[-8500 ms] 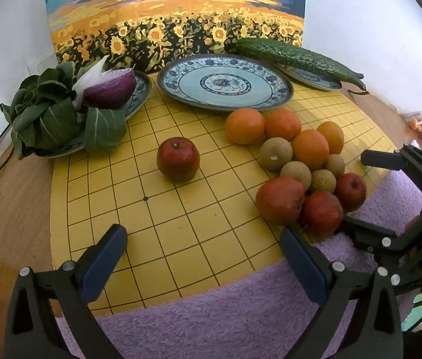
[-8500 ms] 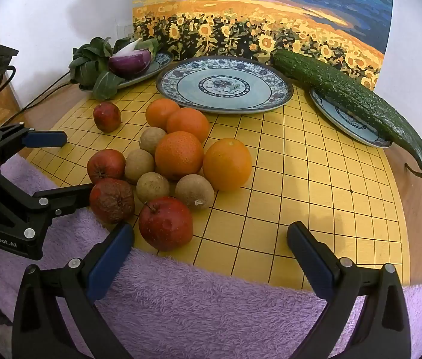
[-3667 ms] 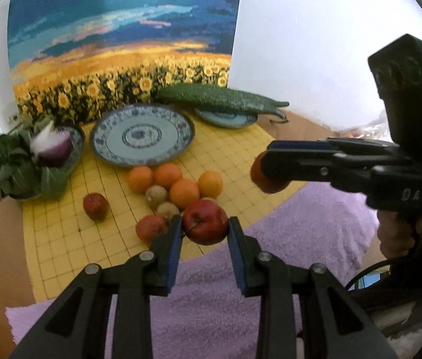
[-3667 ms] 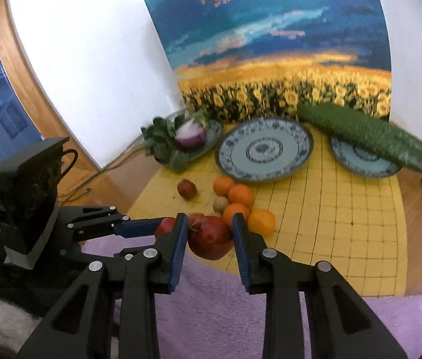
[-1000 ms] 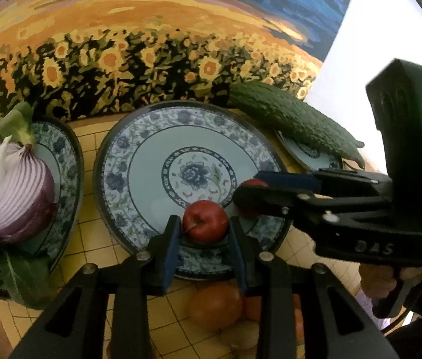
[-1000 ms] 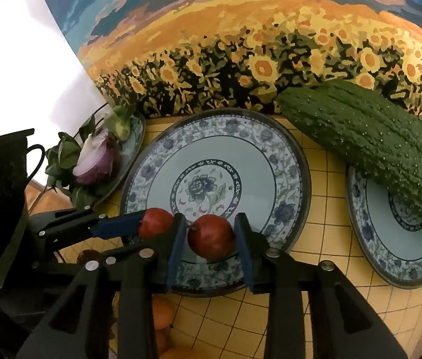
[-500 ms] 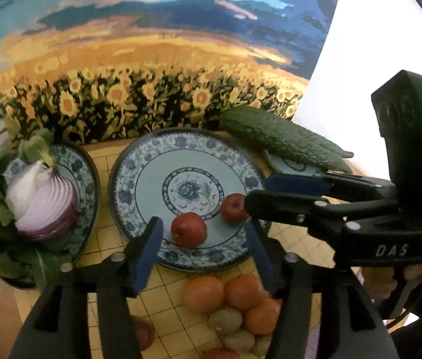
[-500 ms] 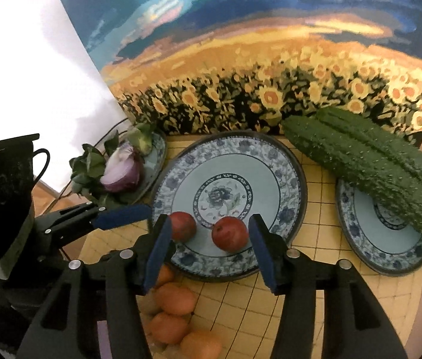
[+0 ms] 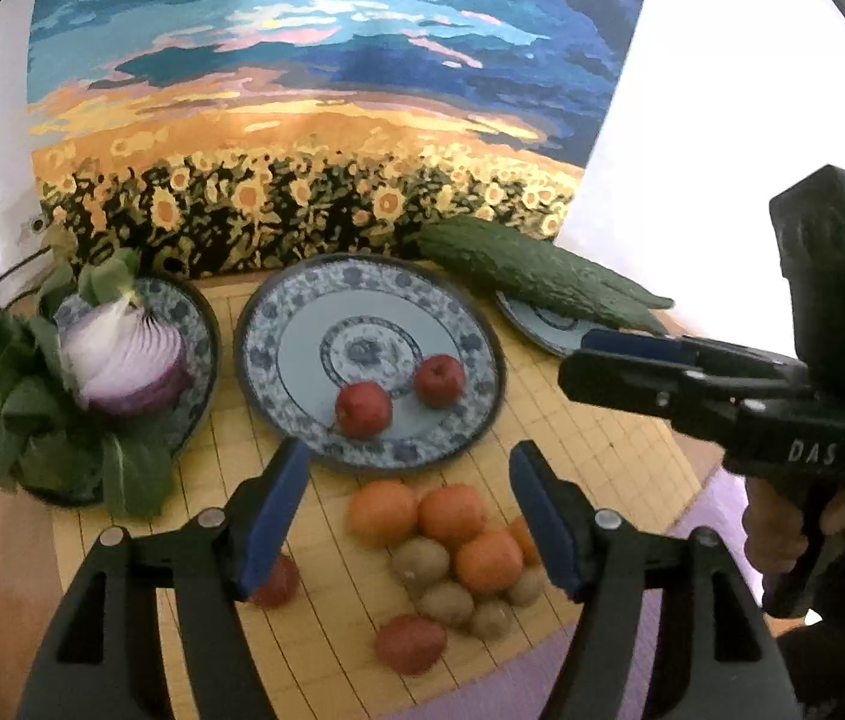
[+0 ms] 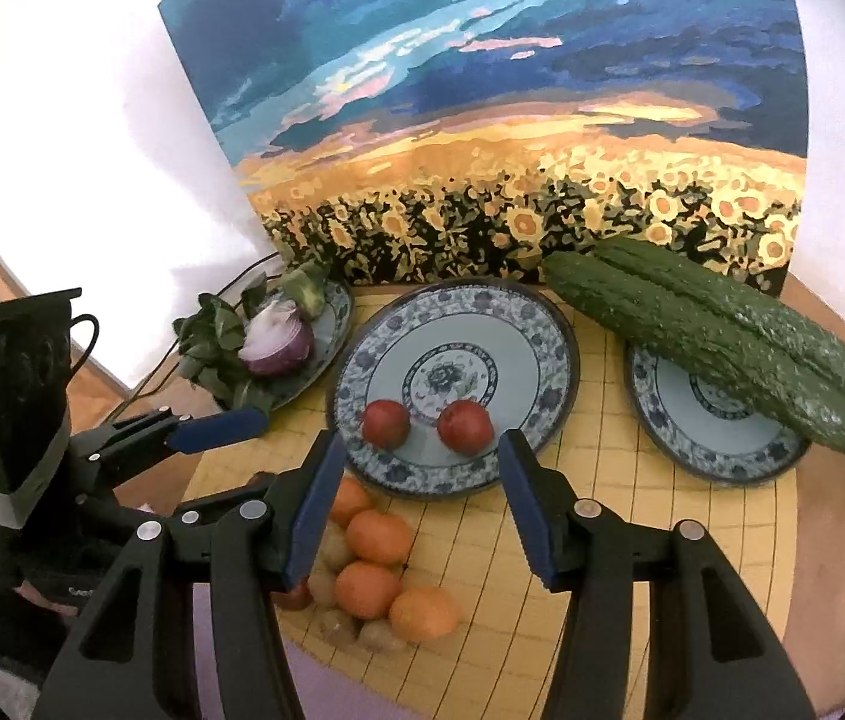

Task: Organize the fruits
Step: 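Withdraw both open tools from the plate back toward the fruit pile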

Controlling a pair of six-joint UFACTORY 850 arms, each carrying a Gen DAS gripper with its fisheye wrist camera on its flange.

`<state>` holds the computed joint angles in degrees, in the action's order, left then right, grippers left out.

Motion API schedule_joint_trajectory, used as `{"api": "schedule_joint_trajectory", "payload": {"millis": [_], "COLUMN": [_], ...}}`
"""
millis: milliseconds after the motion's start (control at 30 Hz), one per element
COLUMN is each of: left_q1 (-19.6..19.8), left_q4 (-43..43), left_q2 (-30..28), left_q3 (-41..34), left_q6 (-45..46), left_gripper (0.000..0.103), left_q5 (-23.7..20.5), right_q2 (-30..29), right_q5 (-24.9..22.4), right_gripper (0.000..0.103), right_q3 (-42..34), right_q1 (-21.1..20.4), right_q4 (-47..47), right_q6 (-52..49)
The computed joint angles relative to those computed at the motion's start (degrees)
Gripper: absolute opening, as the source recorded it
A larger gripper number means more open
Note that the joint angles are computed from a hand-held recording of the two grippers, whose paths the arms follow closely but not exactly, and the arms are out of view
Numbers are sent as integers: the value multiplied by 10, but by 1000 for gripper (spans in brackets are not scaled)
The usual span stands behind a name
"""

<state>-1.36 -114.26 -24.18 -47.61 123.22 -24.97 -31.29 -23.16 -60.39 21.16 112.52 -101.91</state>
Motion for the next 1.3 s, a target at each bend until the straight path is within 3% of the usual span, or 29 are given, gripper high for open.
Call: {"api": "schedule_joint_trajectory", "payload": {"millis": [233,767,1000,1300], "left_q1": [1,9,19,25], "left_q4": [-6,-79,-107,-80], "left_q2": [20,59,57,46], "left_q3": [27,92,124,141], "left_q6": [9,70,81,60], "left_gripper": [73,73,73,73], "left_q5": [1,16,21,16], "right_q2": [16,50,61,57], "right_q5": [3,4,20,23], "right_gripper": [55,55,55,55], "right_q3": [23,95,119,138], "right_q1": [0,14,27,28], "right_q4": [-17,35,31,7], "right_q6": [33,-14,-18,17]}}
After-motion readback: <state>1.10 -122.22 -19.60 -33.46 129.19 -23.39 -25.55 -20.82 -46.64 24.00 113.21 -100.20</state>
